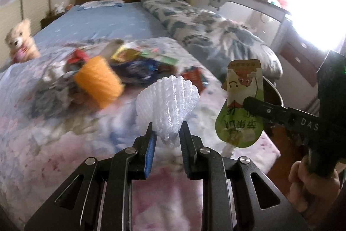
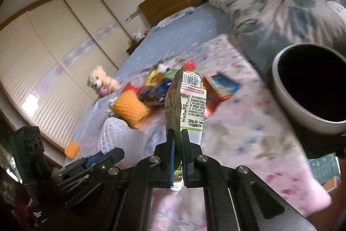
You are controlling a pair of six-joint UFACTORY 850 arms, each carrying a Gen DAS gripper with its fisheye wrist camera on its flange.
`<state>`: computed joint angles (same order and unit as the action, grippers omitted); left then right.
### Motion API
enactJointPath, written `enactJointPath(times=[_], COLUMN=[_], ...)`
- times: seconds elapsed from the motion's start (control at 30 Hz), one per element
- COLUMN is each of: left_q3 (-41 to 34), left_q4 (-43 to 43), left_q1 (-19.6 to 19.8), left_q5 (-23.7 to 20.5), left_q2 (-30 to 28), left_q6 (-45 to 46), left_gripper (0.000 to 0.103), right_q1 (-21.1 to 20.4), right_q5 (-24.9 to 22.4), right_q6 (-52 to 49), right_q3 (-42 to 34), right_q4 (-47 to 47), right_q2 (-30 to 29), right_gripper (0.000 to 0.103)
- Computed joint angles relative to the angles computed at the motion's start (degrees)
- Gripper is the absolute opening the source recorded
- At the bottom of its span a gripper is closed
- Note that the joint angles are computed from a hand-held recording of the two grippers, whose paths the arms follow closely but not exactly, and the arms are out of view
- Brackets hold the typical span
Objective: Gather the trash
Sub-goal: 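Carry both items over the black bin and open both tools to drop them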
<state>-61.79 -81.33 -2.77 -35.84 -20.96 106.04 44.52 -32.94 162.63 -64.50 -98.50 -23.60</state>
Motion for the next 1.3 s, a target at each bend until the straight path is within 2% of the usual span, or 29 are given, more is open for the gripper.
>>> enactJointPath(times=[0.37,0.67,0.93,1.3], left_q3=[1.5,0.2,-2.9,-7.7], left_q4=[1.0,1.4,4.1,8.6], left_q1=[-6.7,-12.8,-17.5,-23.2], left_q5=[0.6,3.2,4.9,7.9], left_q2=[2.1,2.2,0.3,-3.2], left_q6=[1.4,0.9,-2.8,-7.9], left_gripper=[0.020,0.021,0.021,0.021], right_q1=[1.2,0.5,-2.0,-7.9], right_q5=[-7.7,-10.7,-10.7,-5.7], right_q6=[3.5,6.8,9.0,17.3], right_q3=[9.4,15.9,20.5,26.2], right_q4=[4.8,5.2,5.1,-0.9], right_q2=[7.2,12.8,17.1,21.6], right_gripper=[0.005,0.005,0.005,0.005])
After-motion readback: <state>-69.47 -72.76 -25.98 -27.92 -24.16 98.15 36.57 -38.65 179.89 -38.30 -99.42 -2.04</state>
